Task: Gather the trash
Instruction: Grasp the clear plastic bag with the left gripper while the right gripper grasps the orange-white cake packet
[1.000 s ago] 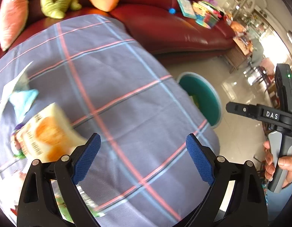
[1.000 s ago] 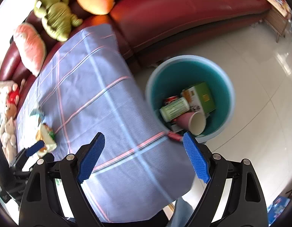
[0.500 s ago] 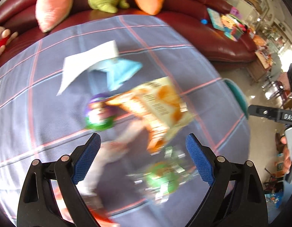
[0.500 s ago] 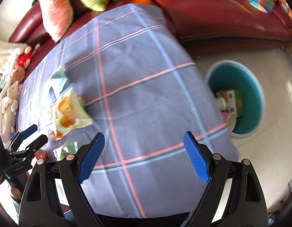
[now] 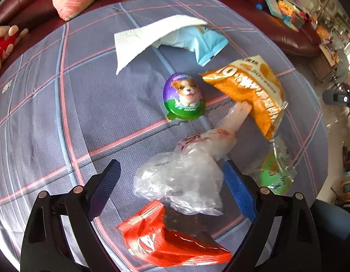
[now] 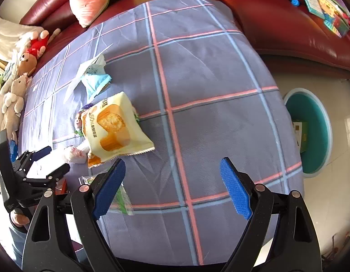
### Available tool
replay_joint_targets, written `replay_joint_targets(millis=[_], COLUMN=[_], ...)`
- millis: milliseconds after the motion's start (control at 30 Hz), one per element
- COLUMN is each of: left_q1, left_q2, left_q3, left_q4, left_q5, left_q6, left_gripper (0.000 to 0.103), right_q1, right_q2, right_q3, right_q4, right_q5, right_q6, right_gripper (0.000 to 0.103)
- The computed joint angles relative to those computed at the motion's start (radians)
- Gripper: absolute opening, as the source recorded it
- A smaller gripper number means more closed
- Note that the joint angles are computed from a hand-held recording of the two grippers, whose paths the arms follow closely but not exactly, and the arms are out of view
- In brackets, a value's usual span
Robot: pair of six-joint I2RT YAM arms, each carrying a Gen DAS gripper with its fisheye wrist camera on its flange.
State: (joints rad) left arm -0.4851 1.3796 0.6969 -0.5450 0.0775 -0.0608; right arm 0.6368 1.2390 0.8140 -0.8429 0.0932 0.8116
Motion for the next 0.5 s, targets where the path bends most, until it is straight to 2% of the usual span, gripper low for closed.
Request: replay_joint_targets(millis=[167, 233, 267, 300, 400, 500], left_q1=[0.027, 0.032, 0.036, 0.035, 0.045, 0.085], left_q2=[0.061, 0.055, 0.053, 0.052, 0.026, 0.01], left_q3=[-0.006, -0.017, -0.021, -0.021, -0.038, -0.046], left_q4=[0.046, 0.067, 0.07, 0.068, 0.085, 0.08], left_q5=[0.02, 0.028, 0.041, 0.051, 0.054, 0.091], left_q6=[0.042, 0.056, 0.065, 0.063, 0.05, 0.049], left_gripper=[0.092, 0.08, 0.062, 0.056, 0.048, 0.046], right_q1=[0.012, 0.017, 0.021, 0.026, 0.033, 0.041], right_q2=[0.106, 0.152, 0.176, 0.204, 0.272, 0.354], right_q3=[0.062, 0.094, 0.112, 0.132, 0.179, 0.231], right_q4=[0.029, 0.038, 0.044, 0.05, 0.069, 0.089], right_q5=[-0.01, -0.015, -0.017, -0.018, -0.03, -0.042], right_q6=[-0.022, -0.036, -0.045, -0.055, -0.082, -0.105], right_gripper=[0.081, 0.081, 0.081, 0.081, 0.081, 0.081])
